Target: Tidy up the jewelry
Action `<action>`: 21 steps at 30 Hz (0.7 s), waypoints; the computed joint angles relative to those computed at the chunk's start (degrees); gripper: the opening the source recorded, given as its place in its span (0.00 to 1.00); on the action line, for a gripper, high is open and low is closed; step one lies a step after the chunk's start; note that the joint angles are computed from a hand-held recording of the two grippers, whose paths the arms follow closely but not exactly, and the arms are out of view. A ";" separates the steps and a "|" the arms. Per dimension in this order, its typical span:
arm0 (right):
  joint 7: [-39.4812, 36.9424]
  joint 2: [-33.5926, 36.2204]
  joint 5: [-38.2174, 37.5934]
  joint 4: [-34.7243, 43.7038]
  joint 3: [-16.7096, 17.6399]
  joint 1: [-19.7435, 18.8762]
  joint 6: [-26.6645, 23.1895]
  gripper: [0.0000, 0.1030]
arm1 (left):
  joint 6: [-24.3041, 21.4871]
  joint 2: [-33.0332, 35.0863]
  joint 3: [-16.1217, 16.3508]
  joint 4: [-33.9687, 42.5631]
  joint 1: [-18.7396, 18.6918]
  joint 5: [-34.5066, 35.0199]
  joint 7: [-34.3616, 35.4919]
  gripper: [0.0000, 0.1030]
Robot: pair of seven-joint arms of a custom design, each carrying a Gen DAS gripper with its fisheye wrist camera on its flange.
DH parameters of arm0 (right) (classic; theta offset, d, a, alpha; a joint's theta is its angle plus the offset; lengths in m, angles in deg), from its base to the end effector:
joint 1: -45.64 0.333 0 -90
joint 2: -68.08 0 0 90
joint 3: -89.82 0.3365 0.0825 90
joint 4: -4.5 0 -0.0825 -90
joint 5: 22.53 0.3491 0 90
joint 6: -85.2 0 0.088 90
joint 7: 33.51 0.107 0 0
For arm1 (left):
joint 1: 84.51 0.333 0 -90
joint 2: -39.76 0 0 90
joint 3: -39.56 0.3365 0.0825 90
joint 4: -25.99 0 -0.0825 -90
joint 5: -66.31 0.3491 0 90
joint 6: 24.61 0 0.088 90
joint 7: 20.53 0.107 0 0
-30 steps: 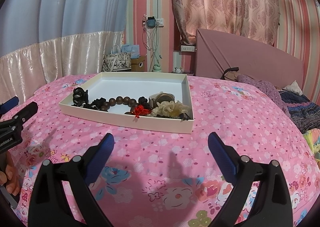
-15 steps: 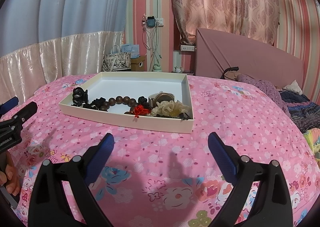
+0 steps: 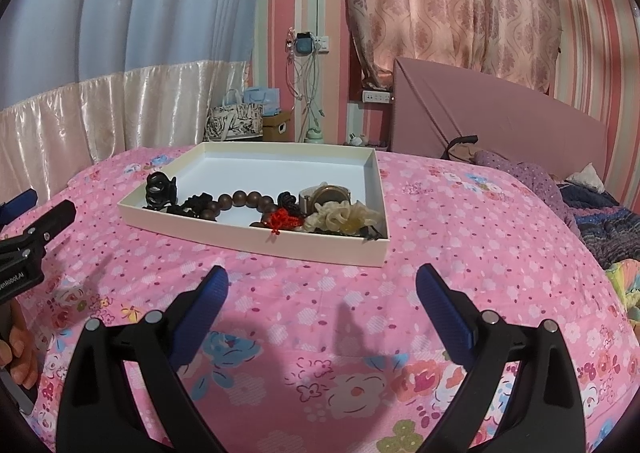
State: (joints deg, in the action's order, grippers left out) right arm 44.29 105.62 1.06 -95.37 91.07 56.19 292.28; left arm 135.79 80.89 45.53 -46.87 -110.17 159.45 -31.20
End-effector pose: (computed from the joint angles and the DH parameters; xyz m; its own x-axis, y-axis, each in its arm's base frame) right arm 0.6869 0.0876 0.3859 -0.0275 -0.9956 -0.0901 -0.3745 0.0938 -0.9224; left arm 0.6841 -0.3208 0.4089 -0.0045 -0.9972 -0.0744 -0.3408 0.0715 -0.9374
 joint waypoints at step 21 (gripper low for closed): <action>-1.49 -0.46 1.73 -1.29 -0.61 1.16 2.34 0.98 | -1.43 -0.01 0.35 -0.26 -0.42 -1.39 0.27 0.97</action>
State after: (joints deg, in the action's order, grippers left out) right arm 42.81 105.16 2.78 -96.67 90.46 57.35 294.62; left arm 134.36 80.87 45.87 -47.12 -110.59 158.06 -30.93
